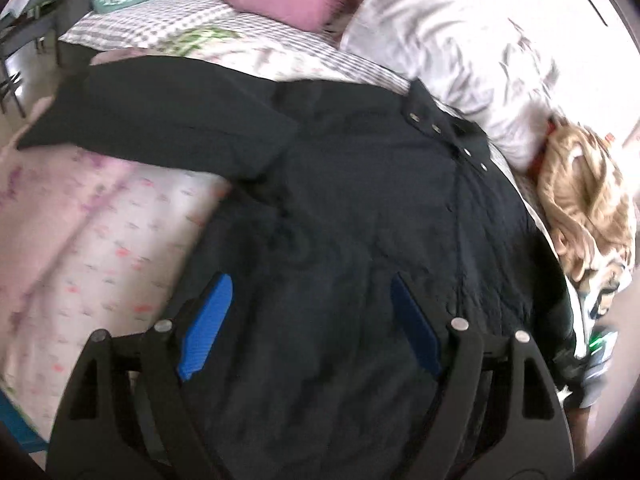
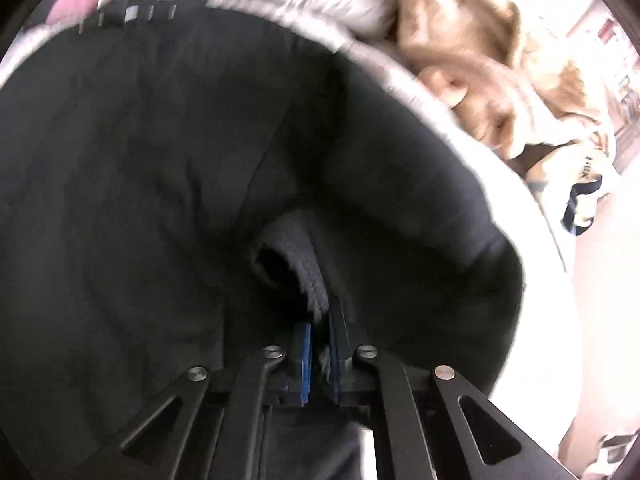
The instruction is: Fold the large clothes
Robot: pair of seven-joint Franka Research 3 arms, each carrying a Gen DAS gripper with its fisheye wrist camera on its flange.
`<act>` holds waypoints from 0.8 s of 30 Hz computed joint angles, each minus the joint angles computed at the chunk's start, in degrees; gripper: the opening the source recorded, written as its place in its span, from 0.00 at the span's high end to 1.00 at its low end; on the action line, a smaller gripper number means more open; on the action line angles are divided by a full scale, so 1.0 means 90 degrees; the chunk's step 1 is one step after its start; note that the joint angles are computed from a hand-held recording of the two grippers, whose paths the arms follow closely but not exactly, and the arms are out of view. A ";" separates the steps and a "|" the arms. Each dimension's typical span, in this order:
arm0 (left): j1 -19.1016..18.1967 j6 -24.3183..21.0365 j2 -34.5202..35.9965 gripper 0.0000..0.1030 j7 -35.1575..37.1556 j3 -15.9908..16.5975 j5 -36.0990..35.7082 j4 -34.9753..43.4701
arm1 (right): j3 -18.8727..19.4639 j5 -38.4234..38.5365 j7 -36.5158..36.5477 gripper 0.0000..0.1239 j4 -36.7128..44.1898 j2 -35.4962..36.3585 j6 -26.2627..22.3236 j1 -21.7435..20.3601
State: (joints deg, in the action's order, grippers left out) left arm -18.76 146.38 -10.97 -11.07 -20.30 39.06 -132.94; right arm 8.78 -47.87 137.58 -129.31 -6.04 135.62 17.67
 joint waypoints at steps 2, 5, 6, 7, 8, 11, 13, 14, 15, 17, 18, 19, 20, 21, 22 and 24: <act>-0.0061 -0.0024 0.0359 0.21 0.0167 -0.0028 -0.0034 0.0260 | -0.0055 -0.0186 0.0028 0.95 -0.0026 -0.0422 0.0048 -0.0122; -0.0157 -0.0085 0.0775 0.21 0.0347 0.0015 0.0117 0.0644 | -0.0100 -0.0597 0.0028 0.95 0.0346 -0.0842 -0.0169 -0.0587; -0.0205 -0.0210 0.0846 0.21 0.0330 0.0015 0.0230 0.0746 | -0.0101 -0.0743 0.0044 0.95 0.0549 -0.0863 -0.0286 -0.0756; -0.0253 -0.0364 0.0934 0.21 0.0323 0.0017 0.0379 0.0879 | -0.0097 -0.0887 0.0069 0.95 0.0824 -0.0746 -0.0386 -0.0906; -0.0302 -0.0452 0.1004 0.21 0.0285 0.0029 0.0527 0.0977 | -0.0128 -0.1039 0.0097 0.95 0.1065 -0.0664 -0.0494 -0.1040; -0.0423 -0.0486 0.1126 0.21 0.0014 0.0093 0.0881 0.1118 | -0.0382 -0.1342 0.0069 0.95 0.2039 -0.0089 -0.0854 -0.1377; -0.0474 -0.0433 0.1203 0.21 -0.0183 0.0140 0.1062 0.1192 | -0.0609 -0.1579 0.0020 0.92 0.2653 0.0472 -0.1171 -0.1472; -0.0499 -0.0428 0.1250 0.21 -0.0230 0.0159 0.1118 0.1241 | -0.0751 -0.1764 0.0098 0.89 0.2805 0.0660 -0.1159 -0.1492; -0.0525 -0.0432 0.1303 0.21 -0.0287 0.0175 0.1197 0.1299 | -0.0880 -0.1947 0.0281 0.80 0.2915 0.0804 -0.1263 -0.1496; -0.0584 -0.0478 0.1388 0.21 -0.0351 0.0202 0.1301 0.1395 | -0.1134 -0.1713 0.0594 0.46 0.2801 0.0729 -0.1178 -0.1516; -0.0611 -0.0485 0.1418 0.21 -0.0330 0.0215 0.1316 0.1426 | -0.1262 -0.1483 0.0919 0.31 0.2447 0.0504 -0.0654 -0.1637; -0.0635 -0.0502 0.1455 0.21 -0.0271 0.0226 0.1312 0.1462 | -0.1353 -0.1317 0.1103 0.30 0.2142 0.0336 -0.0102 -0.1748; -0.0657 -0.0532 0.1495 0.21 -0.0209 0.0236 0.1287 0.1500 | -0.1414 -0.1008 0.1071 0.30 0.1959 0.0258 0.0252 -0.1853; -0.0676 -0.0563 0.1544 0.21 -0.0116 0.0248 0.1230 0.1541 | -0.1451 -0.0588 0.0961 0.30 0.1735 0.0178 0.0540 -0.1936; -0.0690 -0.0573 0.1590 0.21 -0.0026 0.0262 0.1149 0.1573 | -0.1487 -0.0112 0.0824 0.30 0.1491 0.0129 0.0867 -0.2013; -0.0712 -0.0543 0.1656 0.21 0.0101 0.0292 0.0969 0.1601 | -0.1558 0.0838 0.0667 0.30 0.0720 -0.0220 0.1510 -0.2165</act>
